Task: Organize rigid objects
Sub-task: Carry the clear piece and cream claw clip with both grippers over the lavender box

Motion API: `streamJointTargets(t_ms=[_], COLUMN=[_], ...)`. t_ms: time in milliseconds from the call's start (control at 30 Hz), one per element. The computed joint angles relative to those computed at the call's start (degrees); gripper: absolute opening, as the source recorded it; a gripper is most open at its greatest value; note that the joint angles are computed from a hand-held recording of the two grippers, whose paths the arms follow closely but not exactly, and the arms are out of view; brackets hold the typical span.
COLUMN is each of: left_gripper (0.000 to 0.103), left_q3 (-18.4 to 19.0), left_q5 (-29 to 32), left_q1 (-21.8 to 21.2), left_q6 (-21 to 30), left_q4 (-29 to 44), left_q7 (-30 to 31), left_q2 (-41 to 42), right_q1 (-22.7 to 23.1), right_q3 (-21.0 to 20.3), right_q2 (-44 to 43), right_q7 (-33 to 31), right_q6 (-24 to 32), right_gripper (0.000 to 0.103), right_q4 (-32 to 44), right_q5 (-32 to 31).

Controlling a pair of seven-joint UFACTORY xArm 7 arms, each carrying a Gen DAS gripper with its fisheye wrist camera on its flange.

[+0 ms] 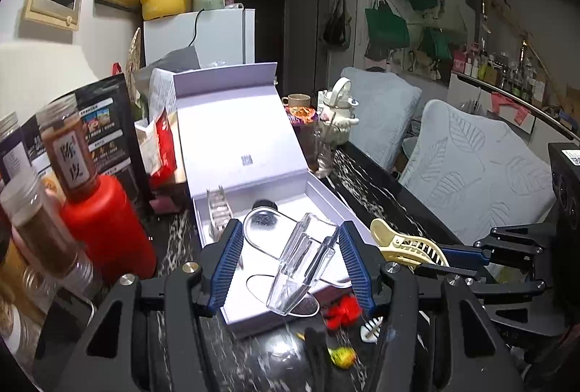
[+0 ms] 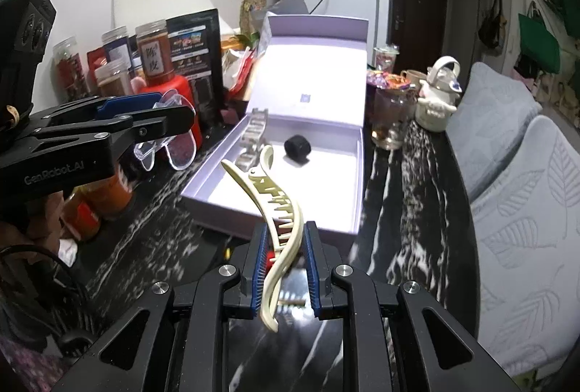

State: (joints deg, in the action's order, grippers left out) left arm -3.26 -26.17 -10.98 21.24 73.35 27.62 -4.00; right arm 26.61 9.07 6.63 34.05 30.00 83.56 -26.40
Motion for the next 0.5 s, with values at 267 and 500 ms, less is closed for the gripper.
streamJointTargets(t_ms=[267,500], left_gripper=[0.054,0.054], left_q3=[-1.1,-3.0], left_q5=[0.2,1.8], left_q1=[1.6,3.4], left_q6=[0.5,0.7], left_q4=[8.2,16.1], left_q7=[0.2,-0.6], left_q2=[6.8,13.1], right_q1=[-0.1,0.6], right_q3=[-1.6,-3.7], right_q2=[5.9,11.2], right_q7=[-4.2,-7.1], right_q6=[0.5,1.2], right_gripper=[0.019,0.019], right_q4=[8.1,15.7], right_q5=[1.6,2.9])
